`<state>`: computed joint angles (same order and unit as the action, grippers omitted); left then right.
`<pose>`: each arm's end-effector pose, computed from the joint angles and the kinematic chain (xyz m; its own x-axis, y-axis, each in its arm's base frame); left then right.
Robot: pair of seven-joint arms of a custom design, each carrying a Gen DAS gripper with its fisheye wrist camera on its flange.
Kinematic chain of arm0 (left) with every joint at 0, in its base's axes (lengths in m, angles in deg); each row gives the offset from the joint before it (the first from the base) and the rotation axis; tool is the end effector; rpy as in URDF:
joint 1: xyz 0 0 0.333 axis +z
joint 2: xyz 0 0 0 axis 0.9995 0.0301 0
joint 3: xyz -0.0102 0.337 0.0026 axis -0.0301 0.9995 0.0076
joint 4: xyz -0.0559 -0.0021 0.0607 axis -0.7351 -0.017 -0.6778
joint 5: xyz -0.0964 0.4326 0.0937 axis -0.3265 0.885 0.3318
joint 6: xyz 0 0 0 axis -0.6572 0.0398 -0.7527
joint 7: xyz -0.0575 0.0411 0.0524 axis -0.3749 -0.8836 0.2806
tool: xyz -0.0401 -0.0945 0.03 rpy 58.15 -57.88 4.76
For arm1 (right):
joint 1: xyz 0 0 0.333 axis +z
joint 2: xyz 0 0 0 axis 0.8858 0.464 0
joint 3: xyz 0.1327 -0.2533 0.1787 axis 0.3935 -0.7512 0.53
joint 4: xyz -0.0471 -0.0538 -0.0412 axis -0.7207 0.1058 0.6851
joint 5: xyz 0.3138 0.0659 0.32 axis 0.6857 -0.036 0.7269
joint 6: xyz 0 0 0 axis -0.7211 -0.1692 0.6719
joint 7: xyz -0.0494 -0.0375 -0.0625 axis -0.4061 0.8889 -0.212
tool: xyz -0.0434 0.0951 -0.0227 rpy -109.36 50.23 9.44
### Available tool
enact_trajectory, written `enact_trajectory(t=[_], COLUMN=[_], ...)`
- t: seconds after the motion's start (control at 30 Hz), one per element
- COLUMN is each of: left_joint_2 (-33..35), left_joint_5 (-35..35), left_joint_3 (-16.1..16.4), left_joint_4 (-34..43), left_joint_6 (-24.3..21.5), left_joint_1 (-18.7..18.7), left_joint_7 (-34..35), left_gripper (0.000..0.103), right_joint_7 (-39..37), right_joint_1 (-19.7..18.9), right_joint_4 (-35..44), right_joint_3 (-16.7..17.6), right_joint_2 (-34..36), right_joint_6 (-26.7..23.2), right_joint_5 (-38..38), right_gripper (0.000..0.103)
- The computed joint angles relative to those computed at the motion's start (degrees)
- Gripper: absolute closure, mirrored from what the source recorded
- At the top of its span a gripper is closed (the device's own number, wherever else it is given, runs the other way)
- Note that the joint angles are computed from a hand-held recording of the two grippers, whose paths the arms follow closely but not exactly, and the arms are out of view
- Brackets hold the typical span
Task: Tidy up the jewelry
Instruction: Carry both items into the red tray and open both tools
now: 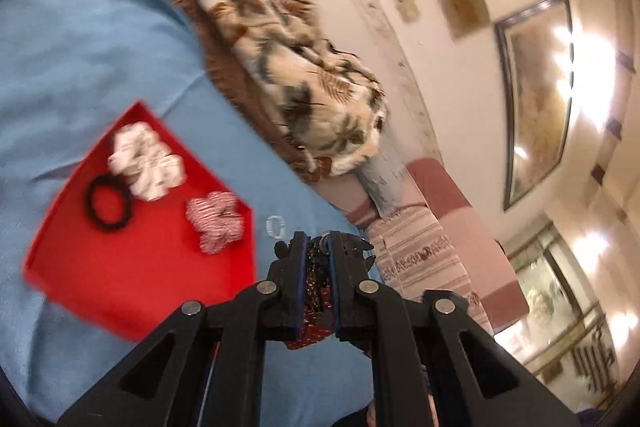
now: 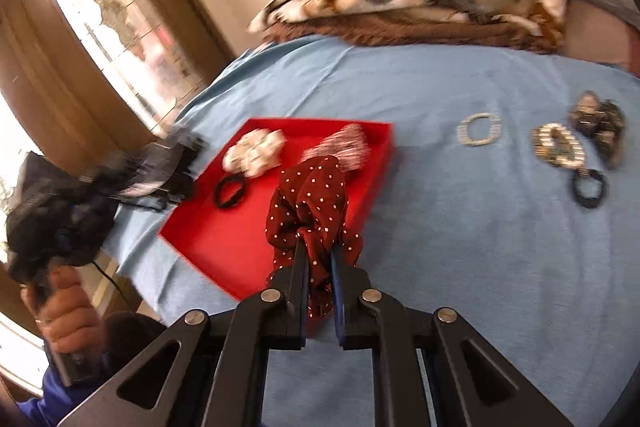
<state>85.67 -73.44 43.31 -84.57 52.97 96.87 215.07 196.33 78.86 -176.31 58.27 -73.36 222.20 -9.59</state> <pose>0.6219 0.0278 0.5786 -0.3947 -0.4069 0.8238 -0.8253 -0.2371 -0.5126 0.5322 0.2010 0.5628 -0.0021 -0.9286 -0.3711 -0.7478 0.2479 -0.6159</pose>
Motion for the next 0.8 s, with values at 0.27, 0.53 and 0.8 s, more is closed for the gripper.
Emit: enact_trajectory(t=[0.27, 0.53, 0.8], left_joint_2=[-5.9, -5.9, -4.0], left_joint_5=[14.3, 33.2, 51.2], left_joint_3=[-0.9, -2.2, -3.9], left_joint_4=[-3.4, -6.3, -8.4], left_joint_6=[14.5, 28.8, 38.7], left_joint_1=[-2.8, -4.3, -6.4], left_joint_7=[-2.4, -11.4, -20.0], left_gripper=[0.094, 0.093, 0.093], right_joint_7=[-8.4, -15.8, -7.8], right_joint_1=[4.3, 5.3, 2.2], right_joint_4=[1.5, 7.4, 10.8], right_joint_3=[-3.5, -1.8, 0.9], right_joint_2=[1.1, 7.7, 12.3], right_joint_6=[2.1, -1.6, -6.6], right_joint_5=[10.6, 15.9, 2.2], right_gripper=[0.092, 0.092, 0.089])
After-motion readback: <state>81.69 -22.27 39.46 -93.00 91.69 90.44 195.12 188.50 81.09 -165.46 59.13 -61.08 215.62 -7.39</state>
